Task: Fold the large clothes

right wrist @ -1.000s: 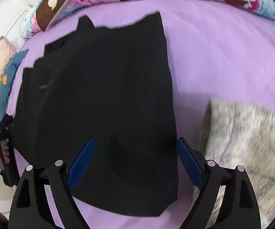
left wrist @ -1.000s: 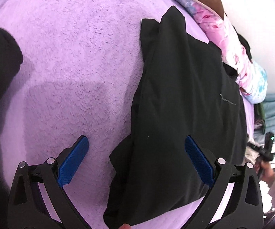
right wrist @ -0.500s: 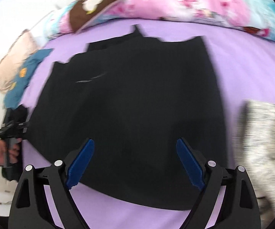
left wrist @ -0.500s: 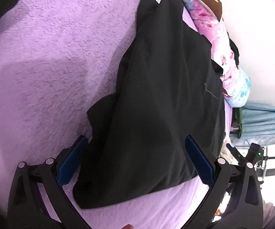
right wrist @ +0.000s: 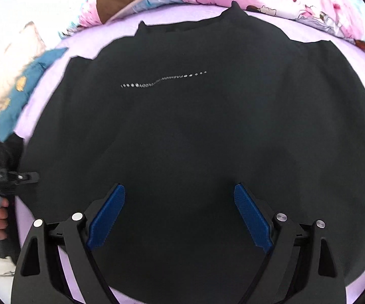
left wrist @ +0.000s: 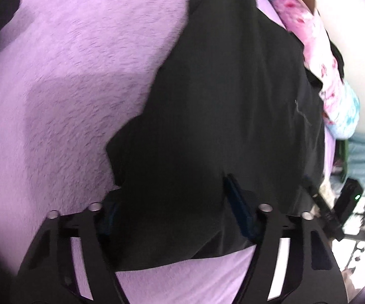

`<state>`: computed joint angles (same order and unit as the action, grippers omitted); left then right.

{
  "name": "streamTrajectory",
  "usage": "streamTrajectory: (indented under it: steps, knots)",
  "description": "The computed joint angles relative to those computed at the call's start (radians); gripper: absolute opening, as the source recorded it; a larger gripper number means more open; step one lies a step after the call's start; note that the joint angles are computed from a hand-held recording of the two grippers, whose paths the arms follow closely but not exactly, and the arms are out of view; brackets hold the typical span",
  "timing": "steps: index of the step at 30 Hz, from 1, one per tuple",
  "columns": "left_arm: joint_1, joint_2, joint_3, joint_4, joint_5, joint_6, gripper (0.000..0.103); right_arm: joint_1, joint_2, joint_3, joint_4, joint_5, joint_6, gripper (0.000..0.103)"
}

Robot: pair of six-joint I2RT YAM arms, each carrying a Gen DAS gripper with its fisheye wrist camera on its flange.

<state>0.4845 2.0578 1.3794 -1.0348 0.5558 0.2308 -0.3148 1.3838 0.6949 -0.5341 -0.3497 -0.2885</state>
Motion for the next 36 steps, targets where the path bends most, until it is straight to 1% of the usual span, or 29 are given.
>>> streamTrajectory:
  steps: [1, 2, 4, 5, 6, 7, 8, 9, 10, 12, 17, 21, 25, 27, 29, 32, 36]
  knots:
    - [0.007, 0.010, 0.008, -0.011, 0.008, -0.005, 0.053, 0.016, -0.004, -0.011, 0.020, 0.021, 0.015, 0.087]
    - [0.006, 0.011, 0.009, -0.013, 0.011, -0.008, 0.049, 0.039, 0.003, -0.016, 0.036, 0.054, 0.038, 0.089]
    - [0.003, 0.003, 0.009, -0.022, 0.009, -0.008, 0.046, 0.077, 0.033, -0.016, 0.050, 0.112, 0.070, 0.090]
    - [0.003, 0.004, 0.015, -0.030, 0.012, -0.006, 0.040, 0.095, 0.042, -0.022, 0.064, 0.140, 0.079, 0.092]
    - [-0.005, 0.000, 0.016, -0.032, 0.016, -0.018, 0.037, 0.119, 0.057, -0.028, 0.084, 0.171, 0.086, 0.093]
    - [-0.007, -0.006, 0.016, -0.033, 0.014, -0.022, 0.032, 0.132, 0.066, -0.032, 0.097, 0.187, 0.092, 0.095]
    - [-0.011, -0.017, 0.017, -0.037, 0.013, -0.024, 0.025, 0.141, 0.077, -0.035, 0.109, 0.198, 0.100, 0.096]
    - [-0.013, -0.027, 0.019, -0.045, 0.029, -0.019, 0.021, 0.146, 0.088, -0.035, 0.118, 0.202, 0.107, 0.096]
    - [-0.018, -0.040, 0.017, -0.046, 0.032, -0.023, 0.019, 0.148, 0.093, -0.037, 0.126, 0.204, 0.110, 0.096]
    - [-0.033, -0.074, 0.024, -0.060, 0.029, -0.028, 0.018, 0.152, 0.104, -0.045, 0.148, 0.212, 0.110, 0.097]
    - [-0.064, -0.146, 0.069, -0.126, 0.065, -0.030, 0.017, 0.141, 0.123, -0.048, 0.165, 0.201, 0.098, 0.098]
    - [-0.110, -0.202, 0.110, -0.170, 0.071, -0.062, 0.016, 0.118, 0.107, -0.056, 0.164, 0.175, 0.080, 0.098]
    - [-0.162, -0.251, 0.152, -0.187, 0.084, -0.121, 0.016, 0.019, 0.034, -0.068, 0.116, 0.076, 0.035, 0.096]
    - [-0.186, -0.273, 0.169, -0.193, 0.080, -0.139, 0.016, -0.057, -0.010, -0.069, 0.089, 0.035, -0.002, 0.096]
    - [-0.205, -0.295, 0.179, -0.200, 0.085, -0.155, 0.016, -0.167, -0.049, -0.057, 0.049, -0.006, -0.071, 0.096]
    - [-0.251, -0.324, 0.193, -0.211, 0.068, -0.171, 0.016, -0.294, -0.081, -0.045, 0.024, 0.002, -0.187, 0.096]
    - [-0.276, -0.351, 0.215, -0.243, 0.056, -0.197, 0.015, -0.451, -0.037, 0.000, -0.021, -0.040, -0.299, 0.096]
